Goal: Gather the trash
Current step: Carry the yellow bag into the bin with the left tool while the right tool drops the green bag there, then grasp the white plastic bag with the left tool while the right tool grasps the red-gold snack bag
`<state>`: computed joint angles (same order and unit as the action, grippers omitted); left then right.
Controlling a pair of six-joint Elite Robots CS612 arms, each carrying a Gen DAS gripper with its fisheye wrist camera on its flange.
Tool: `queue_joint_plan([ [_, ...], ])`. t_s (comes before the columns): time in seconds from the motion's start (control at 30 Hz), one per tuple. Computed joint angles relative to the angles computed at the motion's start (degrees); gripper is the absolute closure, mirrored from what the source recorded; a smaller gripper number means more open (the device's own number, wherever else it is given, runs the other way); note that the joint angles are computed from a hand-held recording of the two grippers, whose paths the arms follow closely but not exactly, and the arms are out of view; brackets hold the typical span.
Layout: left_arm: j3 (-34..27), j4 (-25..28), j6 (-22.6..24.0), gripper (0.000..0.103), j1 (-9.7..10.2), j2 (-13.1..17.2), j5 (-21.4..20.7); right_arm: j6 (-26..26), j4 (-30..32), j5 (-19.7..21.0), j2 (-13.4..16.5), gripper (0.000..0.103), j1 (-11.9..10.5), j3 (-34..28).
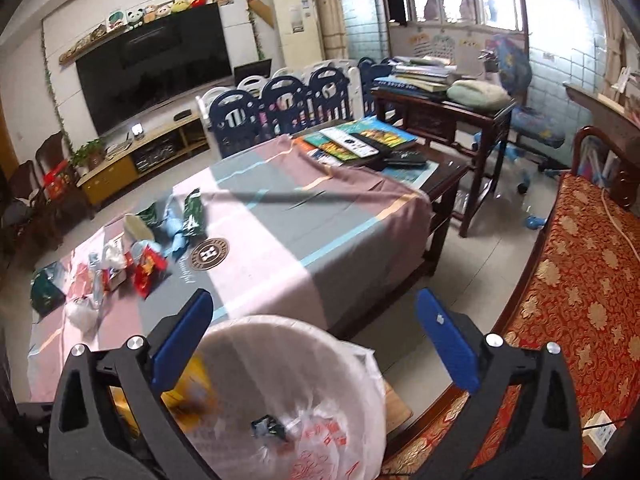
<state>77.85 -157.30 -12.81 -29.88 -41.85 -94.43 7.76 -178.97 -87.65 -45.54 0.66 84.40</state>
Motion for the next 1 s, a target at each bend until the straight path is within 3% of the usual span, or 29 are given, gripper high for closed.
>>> queue_joint_plan([
  [0.03, 0.1, -0.2, -0.1, 0.014, -0.14, 0.0, 1.5, -0.6, 0.2, -0.9, 0.1, 0.003, 0.1, -0.1],
  [0.07, 0.2, -1.1, -0.6, 0.011, -0.10, 0.1, 2.5, -1.3, 1.0, -1.9, 0.4, 0.003, 0.4, -0.5],
  [0.17, 1.2, -3.8, -4.6, 0.010, 0.63, 0.2, 5.7, -2.3, 1.2, -2.6, 1.3, 0.003, 0.8, -0.9],
  [0.23, 1.8, -5.5, -8.4, 0.010, 0.89, 0.2, 13.7, -1.0, 0.3, -2.1, 1.7, 0.003, 0.9, -0.8],
  [0.33, 1.4, -3.2, -14.0, 0.010, 3.09, 0.3, 19.4, 1.8, 0.0, -1.5, 2.5, 0.003, 1.4, -1.4],
  [0.43, 0.0, -0.5, -21.3, 0.010, 5.79, 1.1, 26.9, -1.6, 6.1, 0.8, 3.5, 0.003, 2.1, -4.2],
  [0.5, -2.2, 2.4, -22.9, 0.010, 7.28, 2.2, 30.1, -2.7, 7.5, 1.3, 4.2, 0.003, 2.8, -5.6],
  [0.57, -7.2, 7.8, -21.9, 0.010, 9.31, 4.8, 30.5, -2.9, 9.1, 2.9, 5.1, 0.003, 3.3, -7.3],
  [0.67, -11.7, 12.0, -20.6, 0.010, 11.09, 7.6, 28.0, -3.4, 12.5, 6.1, 6.6, 0.003, 4.1, -10.5],
  [0.7, -12.6, 12.9, -20.3, 0.016, 11.63, 8.2, 26.0, -3.9, 13.7, 6.9, 7.1, 0.003, 4.3, -11.7],
  [0.77, -13.0, 14.1, -19.9, 0.037, 12.36, 8.9, 22.3, -5.3, 15.5, 8.3, 8.7, 0.003, 5.1, -14.9],
  [0.87, -10.8, 12.0, -21.2, 0.061, 12.79, 8.6, 18.2, -8.6, 18.2, 8.8, 11.9, 0.003, 6.6, -20.7],
  [1.0, -5.2, 5.1, -22.8, 0.074, 12.58, 6.6, 17.2, -12.0, 26.7, 11.2, 17.7, 0.004, 8.4, -31.2],
])
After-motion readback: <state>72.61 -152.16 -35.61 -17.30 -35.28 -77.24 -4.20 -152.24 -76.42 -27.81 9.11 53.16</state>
